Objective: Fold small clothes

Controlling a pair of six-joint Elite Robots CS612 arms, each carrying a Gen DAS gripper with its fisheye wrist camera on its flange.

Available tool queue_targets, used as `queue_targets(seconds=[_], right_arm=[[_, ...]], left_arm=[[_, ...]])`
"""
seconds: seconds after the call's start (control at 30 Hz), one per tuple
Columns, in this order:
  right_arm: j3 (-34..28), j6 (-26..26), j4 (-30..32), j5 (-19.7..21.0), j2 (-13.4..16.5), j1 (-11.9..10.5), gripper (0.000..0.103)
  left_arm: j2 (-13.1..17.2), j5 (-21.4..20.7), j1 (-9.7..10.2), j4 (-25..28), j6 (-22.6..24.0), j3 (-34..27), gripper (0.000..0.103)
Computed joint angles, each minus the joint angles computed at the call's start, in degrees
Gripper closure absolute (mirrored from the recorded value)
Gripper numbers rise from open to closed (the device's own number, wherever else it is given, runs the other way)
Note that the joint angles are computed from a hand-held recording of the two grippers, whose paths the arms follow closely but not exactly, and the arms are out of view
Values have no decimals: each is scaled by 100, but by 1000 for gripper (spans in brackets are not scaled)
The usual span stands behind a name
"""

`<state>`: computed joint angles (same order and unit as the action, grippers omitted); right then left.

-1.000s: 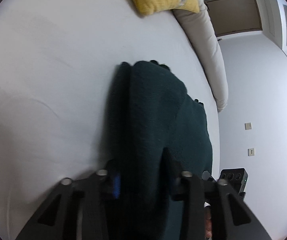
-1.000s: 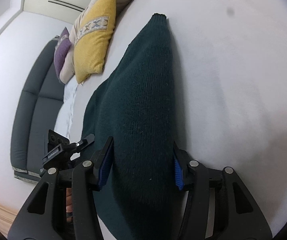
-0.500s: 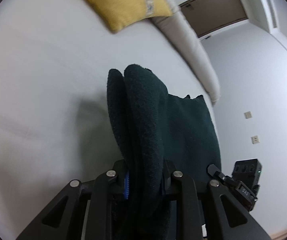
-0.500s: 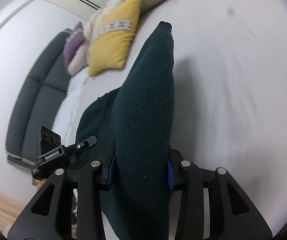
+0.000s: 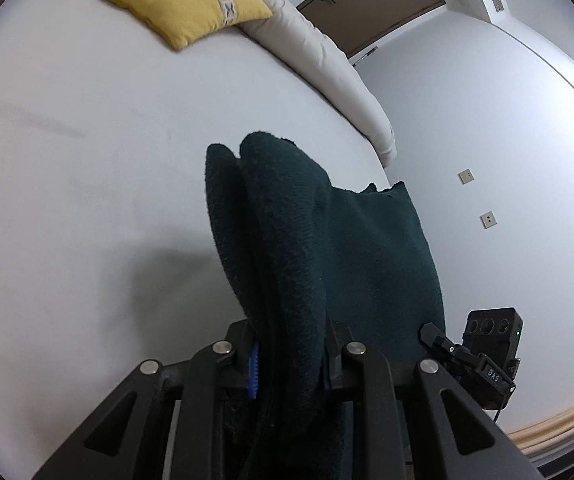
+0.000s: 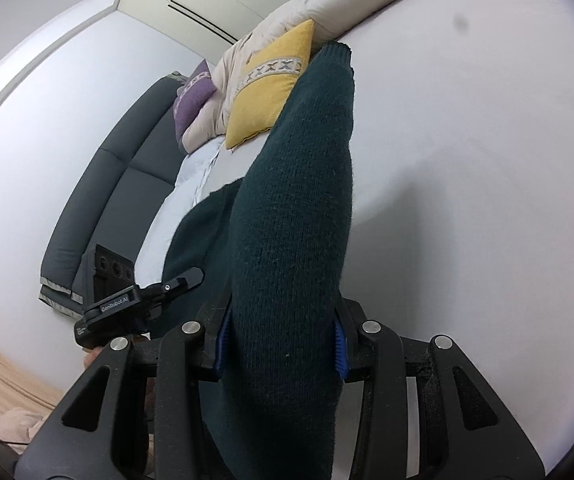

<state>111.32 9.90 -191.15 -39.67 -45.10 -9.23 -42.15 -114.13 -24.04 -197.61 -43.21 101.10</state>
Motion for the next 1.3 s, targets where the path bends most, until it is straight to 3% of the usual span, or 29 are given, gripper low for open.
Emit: queue_targets(seconds=[0.13,0.23,0.33,0.4,0.47,0.57,0.73,0.83,0.9,1.0,1.07,1.17,1.2,1.3], right_arm=[[253,-113,-90,-81,-40,-70,67],[248,-26,-167,-91,136,-131,67],[61,-27,393,-329,424,-140,67],[13,293,155,-42,757,-274,67],[110,373,-567,309,924,-378,68],[180,308,-518,143,830,-344,66],[302,370,-398,-236,600,-329,61],[608,420,-574,-712,299,-428,59],[871,422,-850,-1130,32,-479,59],[1156,269,-1240,-890,-246,-608,59],[1236,46,-1495,-416,-333,-619,59],[1197,-313,-1332,439,-266,-570,59],[1196,-417,-1216,530,-252,-564,59],[1187,-596,-611,266,-119,-494,59]], left_arm=[[87,-3,-54,-43,-44,19,80],[272,13,-73,127,-3,-98,79],[614,-108,-51,588,-218,-315,78],[841,-396,18,140,-659,-338,75],[932,-511,53,-190,-869,-324,75],[840,-344,16,70,-585,-302,74],[809,-350,23,7,-657,-271,73],[652,-17,-34,99,-556,-154,71],[406,508,-130,113,-389,60,72],[63,1204,-262,-179,-199,393,72],[-138,1429,-357,-444,80,598,72],[-176,1281,-485,-579,307,589,67],[-147,1213,-530,-521,420,554,67],[-9,1298,-657,-64,596,399,67]])
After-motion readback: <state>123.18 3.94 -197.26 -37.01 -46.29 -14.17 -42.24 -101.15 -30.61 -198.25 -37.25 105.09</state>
